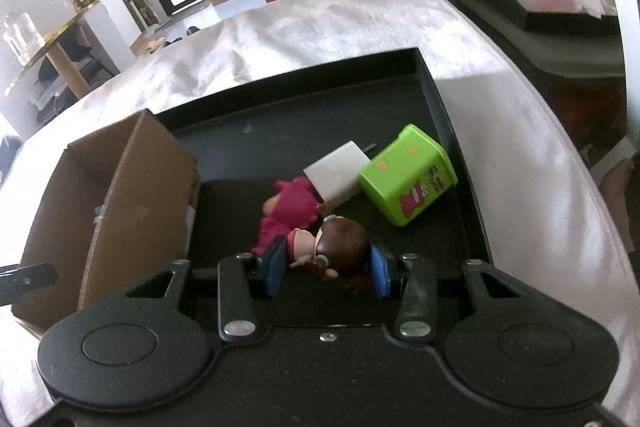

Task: Organize rigid objects
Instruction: 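Close the right gripper on the brown monkey figure and lift it, then lower the monkey figure into the cardboard box with the right gripper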

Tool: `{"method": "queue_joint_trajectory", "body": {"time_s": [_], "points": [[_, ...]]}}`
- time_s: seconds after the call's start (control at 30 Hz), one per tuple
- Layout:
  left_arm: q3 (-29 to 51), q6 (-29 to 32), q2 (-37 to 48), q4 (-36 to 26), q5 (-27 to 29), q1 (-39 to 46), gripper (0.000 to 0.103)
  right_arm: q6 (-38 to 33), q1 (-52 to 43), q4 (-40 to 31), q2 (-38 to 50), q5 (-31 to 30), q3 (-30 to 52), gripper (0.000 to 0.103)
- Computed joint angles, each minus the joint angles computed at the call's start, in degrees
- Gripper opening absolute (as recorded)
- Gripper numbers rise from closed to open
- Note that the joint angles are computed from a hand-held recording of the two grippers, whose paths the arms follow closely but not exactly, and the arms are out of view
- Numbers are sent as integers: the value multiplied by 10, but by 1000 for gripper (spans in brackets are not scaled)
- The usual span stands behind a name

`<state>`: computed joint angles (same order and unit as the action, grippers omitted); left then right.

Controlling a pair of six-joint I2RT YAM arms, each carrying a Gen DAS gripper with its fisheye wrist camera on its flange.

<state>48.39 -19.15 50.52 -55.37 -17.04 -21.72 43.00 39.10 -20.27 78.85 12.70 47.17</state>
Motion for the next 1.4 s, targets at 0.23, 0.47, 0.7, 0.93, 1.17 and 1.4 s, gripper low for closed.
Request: {"method": "queue_joint_trajectory", "body": {"time_s": [0.23,0.47,0.7,0.93,1.17,1.4], "points": [[-7,20,-27,2,10,19,76,2,18,-37,10,-9,61,42],[-23,47,-44,18,44,63,73,-27,53,-45,42,7,122,42],[-41,62,-66,37,70,95,61,-64,80,-42,79,10,176,42],[-56,83,-73,46,114,133,39,-108,104,-42,119,6,230,42],[-72,97,-88,51,151,170,14,-131,117,-62,179,-4,294,42],[-79,115,-95,56,183,204,9,-149,132,-83,241,-3,360,43]]}}
